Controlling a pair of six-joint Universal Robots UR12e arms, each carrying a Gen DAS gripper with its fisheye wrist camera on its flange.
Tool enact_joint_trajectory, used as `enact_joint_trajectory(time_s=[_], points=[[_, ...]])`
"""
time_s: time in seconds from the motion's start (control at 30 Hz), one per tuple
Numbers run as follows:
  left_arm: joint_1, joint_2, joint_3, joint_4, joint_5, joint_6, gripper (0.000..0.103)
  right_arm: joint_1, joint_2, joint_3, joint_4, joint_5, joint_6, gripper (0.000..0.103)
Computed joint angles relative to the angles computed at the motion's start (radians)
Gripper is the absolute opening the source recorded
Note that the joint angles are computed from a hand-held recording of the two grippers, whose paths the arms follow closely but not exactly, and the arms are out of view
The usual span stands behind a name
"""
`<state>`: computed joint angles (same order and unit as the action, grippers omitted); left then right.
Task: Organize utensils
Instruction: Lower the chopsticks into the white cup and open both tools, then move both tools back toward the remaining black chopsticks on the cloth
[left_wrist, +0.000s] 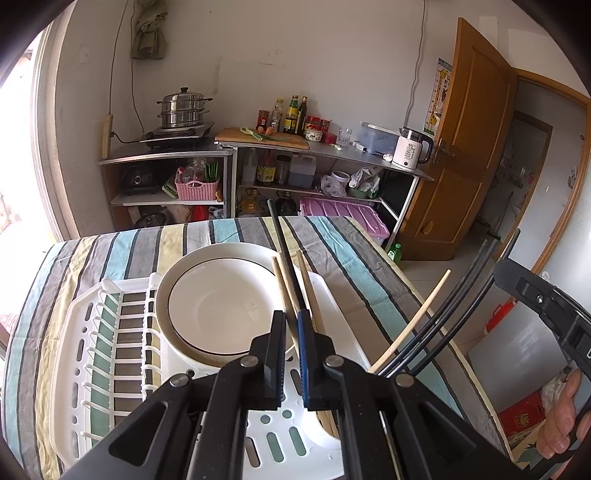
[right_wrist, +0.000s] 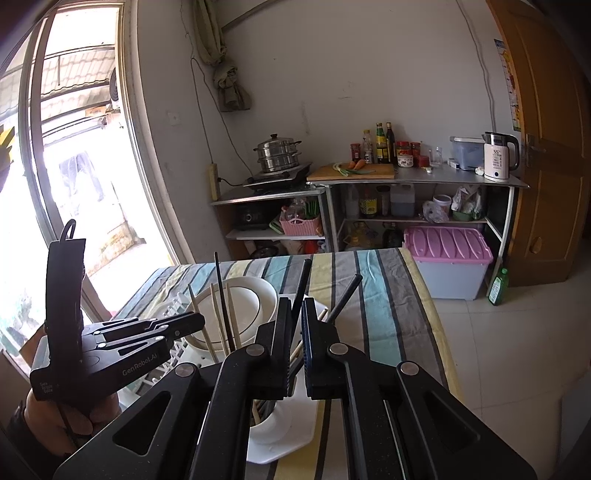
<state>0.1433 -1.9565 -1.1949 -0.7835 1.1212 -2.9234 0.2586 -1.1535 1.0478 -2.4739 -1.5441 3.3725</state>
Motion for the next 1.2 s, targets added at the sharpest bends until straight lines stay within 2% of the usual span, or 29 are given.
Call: enact_joint_trajectory(time_s=[0.23,0.4,0.67,1.07,1.2], points=[[-0.001,0.019,-0.029,0.035,0.01,0.007,0.007,0.0,-0.01,0.012,-0.003,-0.01,-0.007,0.006],[0.001,0.035,-0.053,0.053,0.011,0.025,0.006,-0.001,-0.02,0.029,-0.015,-0.005,-0.013,0.011],[0.016,0.073,-0.104,0.074,-0.011,0.038,0.006,0.005,-0.047,0.071,-0.036,0.004,-0.023,0.012],[0.08,0.218,-0.313,0.145,-0.094,0.066,0.007,0.034,-0.135,0.205,-0.102,0.013,-0.024,0.012],[0.101,0.273,-0.395,0.168,-0.097,0.071,0.007,0.046,-0.168,0.262,-0.118,0.012,-0.011,0.012]])
